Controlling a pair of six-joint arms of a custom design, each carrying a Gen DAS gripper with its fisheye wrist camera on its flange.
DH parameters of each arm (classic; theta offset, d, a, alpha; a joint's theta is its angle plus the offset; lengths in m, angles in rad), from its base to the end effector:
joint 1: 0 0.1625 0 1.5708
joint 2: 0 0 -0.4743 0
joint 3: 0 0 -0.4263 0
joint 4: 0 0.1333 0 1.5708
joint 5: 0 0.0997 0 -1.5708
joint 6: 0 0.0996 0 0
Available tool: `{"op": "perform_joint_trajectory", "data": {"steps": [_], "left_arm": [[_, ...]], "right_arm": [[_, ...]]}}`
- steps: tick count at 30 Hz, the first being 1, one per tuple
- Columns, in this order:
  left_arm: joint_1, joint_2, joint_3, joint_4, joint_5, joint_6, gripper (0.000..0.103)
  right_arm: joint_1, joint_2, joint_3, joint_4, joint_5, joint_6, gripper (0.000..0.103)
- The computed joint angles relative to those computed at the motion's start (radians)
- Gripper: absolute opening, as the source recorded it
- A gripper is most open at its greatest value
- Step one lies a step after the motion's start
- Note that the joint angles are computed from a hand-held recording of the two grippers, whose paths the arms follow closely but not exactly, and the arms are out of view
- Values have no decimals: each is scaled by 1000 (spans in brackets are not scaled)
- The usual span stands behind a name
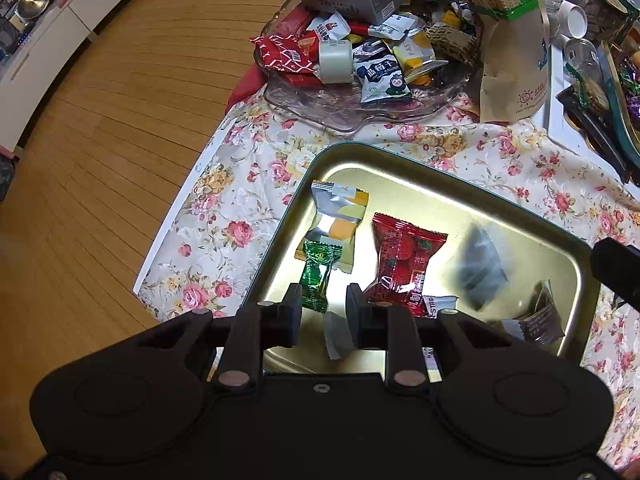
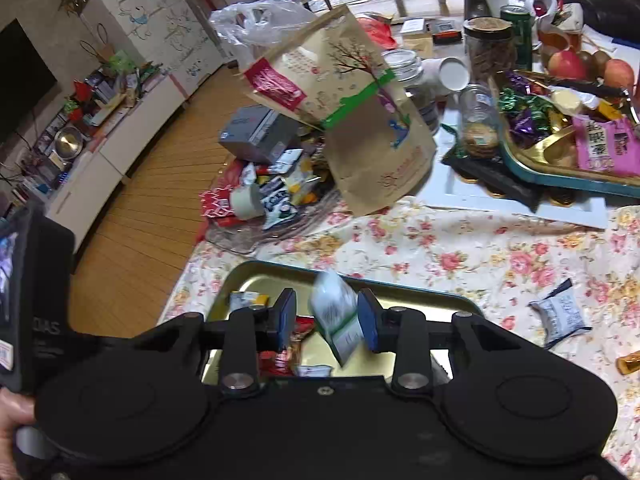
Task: Organize snacks
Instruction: 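Open both tools to drop the green candies into the gold tray, then withdraw both open tools from the tray back over the tablecloth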
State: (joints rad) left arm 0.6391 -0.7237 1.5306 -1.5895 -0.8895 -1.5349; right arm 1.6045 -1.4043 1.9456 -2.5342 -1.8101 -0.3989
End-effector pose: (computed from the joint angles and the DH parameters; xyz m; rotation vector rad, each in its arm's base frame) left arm -0.4174 -0.5544 0.0435 -0.3373 2.1551 -0.4246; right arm 0.1290 -0.5705 0.3632 0.5277 -2.7357 0.5260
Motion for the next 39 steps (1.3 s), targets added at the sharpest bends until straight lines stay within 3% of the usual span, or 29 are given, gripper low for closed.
{"op": "perform_joint_trajectory", "data": {"steps": [4,17,39], "left_arm": [[-2,5,-9,7,3,-4,35],[-23,70,-84,-28,8,97,35],[-85,329,-401,-131,-32,394,35]], "right_arm": [[0,-4,-2,12,17,6,37],[-23,-13,-12,-10,-114,18,38],[-217,-118,-102,-16,-224,23,38]]}}
